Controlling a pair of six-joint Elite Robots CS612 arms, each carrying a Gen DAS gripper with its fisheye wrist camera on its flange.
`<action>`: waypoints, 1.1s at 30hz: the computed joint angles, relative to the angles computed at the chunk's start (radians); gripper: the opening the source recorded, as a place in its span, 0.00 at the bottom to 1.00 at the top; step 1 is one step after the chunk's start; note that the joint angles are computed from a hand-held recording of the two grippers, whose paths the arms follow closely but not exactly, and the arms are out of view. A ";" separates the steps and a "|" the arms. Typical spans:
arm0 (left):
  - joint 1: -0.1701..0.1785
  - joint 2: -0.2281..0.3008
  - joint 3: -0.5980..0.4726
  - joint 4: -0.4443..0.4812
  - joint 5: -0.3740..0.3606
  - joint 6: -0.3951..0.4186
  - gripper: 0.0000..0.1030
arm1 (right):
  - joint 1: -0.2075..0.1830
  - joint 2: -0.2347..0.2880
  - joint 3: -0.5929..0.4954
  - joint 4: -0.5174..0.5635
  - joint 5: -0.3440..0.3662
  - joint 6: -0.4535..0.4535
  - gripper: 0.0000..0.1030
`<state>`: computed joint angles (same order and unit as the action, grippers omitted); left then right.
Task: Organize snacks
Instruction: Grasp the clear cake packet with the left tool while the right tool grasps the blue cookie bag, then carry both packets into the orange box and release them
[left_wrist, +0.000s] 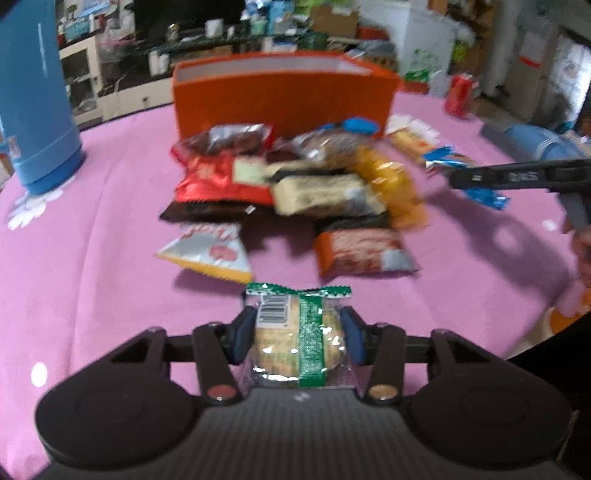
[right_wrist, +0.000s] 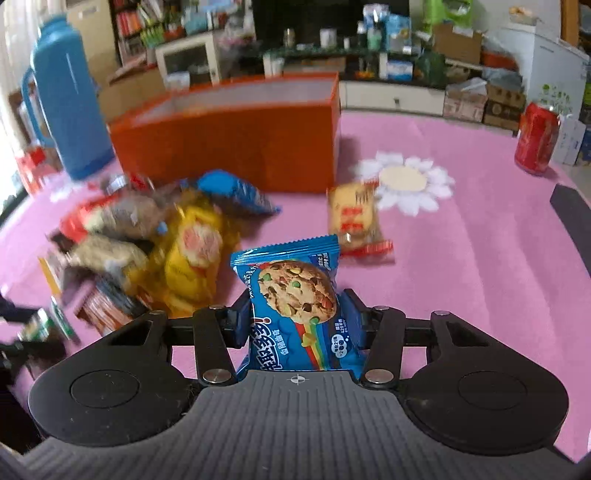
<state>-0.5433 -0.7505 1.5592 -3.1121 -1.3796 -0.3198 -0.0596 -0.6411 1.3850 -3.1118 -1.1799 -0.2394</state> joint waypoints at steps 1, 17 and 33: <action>0.000 -0.002 0.003 -0.017 -0.012 -0.003 0.47 | -0.002 -0.002 0.003 -0.016 0.016 0.015 0.31; 0.096 0.172 -0.482 0.027 0.009 -0.016 0.47 | 0.043 0.100 -0.300 0.037 0.038 0.107 0.31; 0.129 0.385 -0.860 0.286 0.010 -0.100 0.50 | 0.123 0.509 -1.081 0.421 -0.086 0.156 0.31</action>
<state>-0.4147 -0.3659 0.6995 -2.8265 -1.3695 -0.4195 0.0635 -0.1325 0.3043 -2.6908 -1.2662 -0.0833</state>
